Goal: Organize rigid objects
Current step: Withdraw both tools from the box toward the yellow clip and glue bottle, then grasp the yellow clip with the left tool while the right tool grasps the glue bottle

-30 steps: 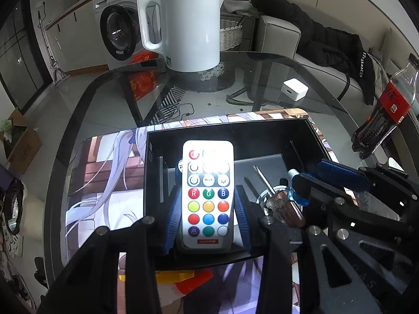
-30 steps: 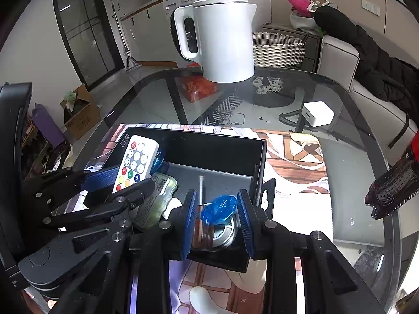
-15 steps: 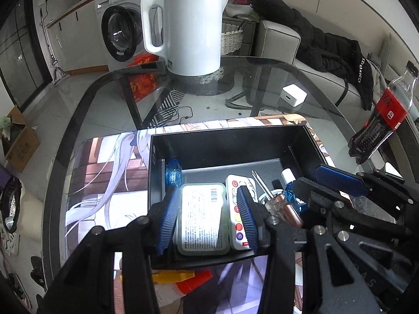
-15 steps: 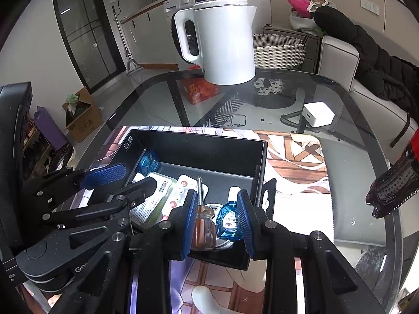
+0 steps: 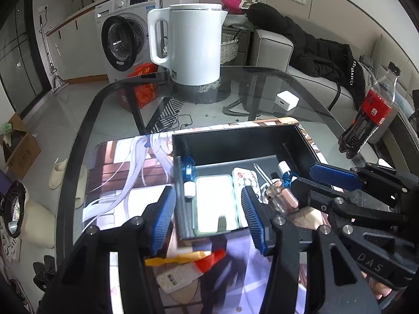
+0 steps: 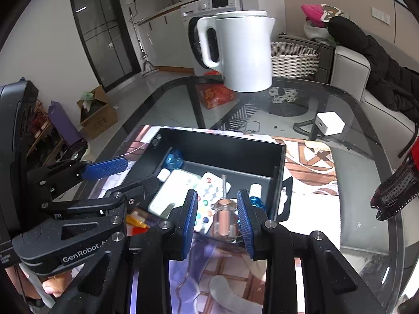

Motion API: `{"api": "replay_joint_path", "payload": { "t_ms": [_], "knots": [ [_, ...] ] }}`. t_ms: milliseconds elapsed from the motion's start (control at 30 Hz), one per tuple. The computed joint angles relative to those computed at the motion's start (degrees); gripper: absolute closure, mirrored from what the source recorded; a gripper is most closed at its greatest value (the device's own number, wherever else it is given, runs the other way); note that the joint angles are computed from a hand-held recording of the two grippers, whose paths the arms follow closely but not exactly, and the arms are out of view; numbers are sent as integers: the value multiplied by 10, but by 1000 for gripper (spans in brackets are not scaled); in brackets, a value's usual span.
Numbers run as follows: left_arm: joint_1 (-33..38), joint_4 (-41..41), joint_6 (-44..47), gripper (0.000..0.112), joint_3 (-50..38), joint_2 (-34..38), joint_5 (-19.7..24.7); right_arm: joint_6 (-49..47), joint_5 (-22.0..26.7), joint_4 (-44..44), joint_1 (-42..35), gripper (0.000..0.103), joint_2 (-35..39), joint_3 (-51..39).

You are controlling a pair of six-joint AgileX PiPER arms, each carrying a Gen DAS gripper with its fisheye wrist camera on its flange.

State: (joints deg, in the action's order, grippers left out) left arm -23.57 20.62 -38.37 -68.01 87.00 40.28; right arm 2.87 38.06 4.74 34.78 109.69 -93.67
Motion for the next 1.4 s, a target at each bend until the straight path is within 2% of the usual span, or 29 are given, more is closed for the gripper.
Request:
{"api": "replay_joint_path", "payload": {
  "t_ms": [267,600,700,933,1167,1400],
  "knots": [
    [30,-20,40,58,69,-67,2,-33,-8,14,47,72,-28,29],
    [81,-82,136,58,148,-118,9,-29,29,8,109,72,2,-1],
    [99,-113,177,58,162,-115,15,-17,50,-3,123,72,28,-26],
    [103,-91,196,58,179,-88,-3,-5,94,-1,122,72,88,-73],
    [95,-99,225,58,168,-54,3,-6,90,5,106,72,92,-56],
    [46,-104,226,58,155,-44,14,-23,87,21,94,72,80,-38]
  ]
}}
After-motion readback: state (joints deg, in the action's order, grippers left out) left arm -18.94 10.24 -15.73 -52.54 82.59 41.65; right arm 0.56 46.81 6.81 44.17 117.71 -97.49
